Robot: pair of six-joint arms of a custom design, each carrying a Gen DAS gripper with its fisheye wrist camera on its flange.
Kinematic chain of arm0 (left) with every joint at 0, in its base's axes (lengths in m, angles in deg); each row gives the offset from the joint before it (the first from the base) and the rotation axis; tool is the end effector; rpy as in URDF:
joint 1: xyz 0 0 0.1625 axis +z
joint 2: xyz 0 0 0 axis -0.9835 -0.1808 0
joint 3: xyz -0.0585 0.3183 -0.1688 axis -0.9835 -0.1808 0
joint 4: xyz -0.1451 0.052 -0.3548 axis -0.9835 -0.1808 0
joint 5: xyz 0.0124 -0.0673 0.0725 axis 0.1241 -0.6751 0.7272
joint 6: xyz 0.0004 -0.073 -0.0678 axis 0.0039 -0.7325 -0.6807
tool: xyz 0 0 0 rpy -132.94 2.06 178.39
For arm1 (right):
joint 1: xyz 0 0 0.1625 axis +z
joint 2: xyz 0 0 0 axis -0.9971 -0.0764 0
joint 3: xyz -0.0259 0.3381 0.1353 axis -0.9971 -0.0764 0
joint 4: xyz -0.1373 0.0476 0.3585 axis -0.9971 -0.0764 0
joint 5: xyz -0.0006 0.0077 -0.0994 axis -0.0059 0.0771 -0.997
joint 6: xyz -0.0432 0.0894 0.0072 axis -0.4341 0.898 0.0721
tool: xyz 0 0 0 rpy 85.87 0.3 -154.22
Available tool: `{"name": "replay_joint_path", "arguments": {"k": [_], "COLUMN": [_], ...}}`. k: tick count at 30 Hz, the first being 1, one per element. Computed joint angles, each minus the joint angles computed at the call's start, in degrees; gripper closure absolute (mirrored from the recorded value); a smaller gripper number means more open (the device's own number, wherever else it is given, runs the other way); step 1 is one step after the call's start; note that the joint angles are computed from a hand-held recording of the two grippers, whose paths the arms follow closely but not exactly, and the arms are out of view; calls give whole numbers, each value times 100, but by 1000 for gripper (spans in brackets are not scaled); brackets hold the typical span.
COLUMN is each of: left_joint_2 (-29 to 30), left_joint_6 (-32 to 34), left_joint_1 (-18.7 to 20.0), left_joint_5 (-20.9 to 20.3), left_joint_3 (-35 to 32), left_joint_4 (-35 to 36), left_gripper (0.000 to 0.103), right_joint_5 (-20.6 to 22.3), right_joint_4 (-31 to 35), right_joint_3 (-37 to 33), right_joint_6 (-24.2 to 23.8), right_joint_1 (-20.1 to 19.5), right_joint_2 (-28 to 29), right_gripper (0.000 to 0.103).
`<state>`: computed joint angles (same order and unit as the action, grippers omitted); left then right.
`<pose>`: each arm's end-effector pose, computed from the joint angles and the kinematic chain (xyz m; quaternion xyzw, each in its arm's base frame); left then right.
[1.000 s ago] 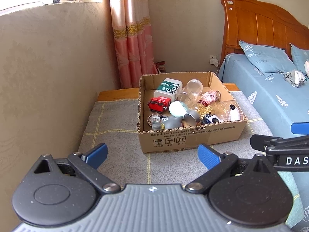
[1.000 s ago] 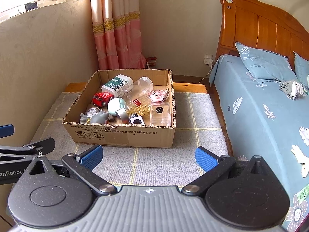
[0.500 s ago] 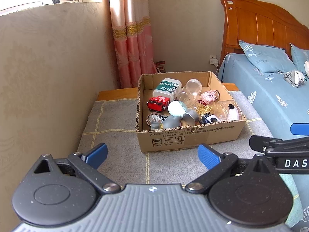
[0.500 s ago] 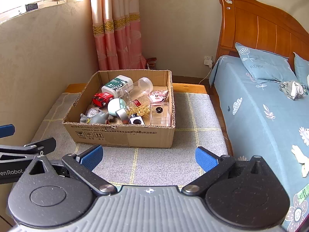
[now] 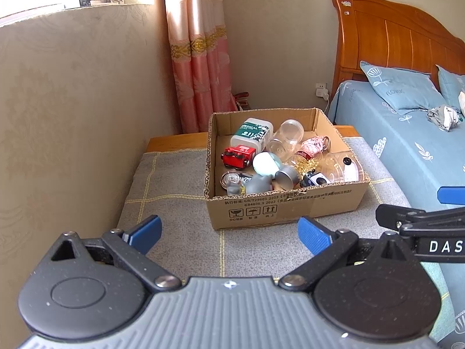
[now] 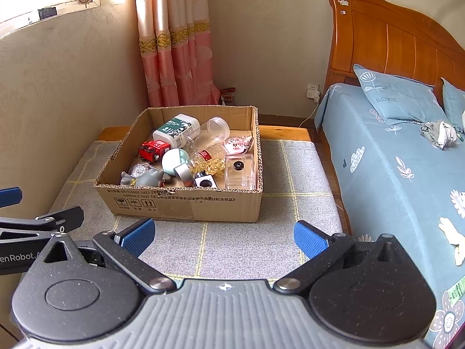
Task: Organize rigid objects
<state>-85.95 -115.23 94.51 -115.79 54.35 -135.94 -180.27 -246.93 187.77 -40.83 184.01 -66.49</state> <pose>-0.3766 -0.3246 0.0982 0.0257 0.7999 -0.4160 0.4318 0.1573 -0.4047 0.2851 0.3158 -0.8694 0.2770 0.2601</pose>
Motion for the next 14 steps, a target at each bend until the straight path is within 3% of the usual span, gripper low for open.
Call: {"name": "replay_joint_path", "arguments": {"k": [14], "left_joint_2": [21], "left_joint_6": [-30], "left_joint_1": [-43], "left_joint_5": [-36], "left_joint_3": [-59], "left_joint_4": [79], "left_gripper": [3], "right_joint_5": [5], "right_joint_4": [-58], "right_joint_3": [39], "right_joint_6": [-1], "right_joint_1": [25], "right_joint_2": [-42], "right_gripper": [0]}}
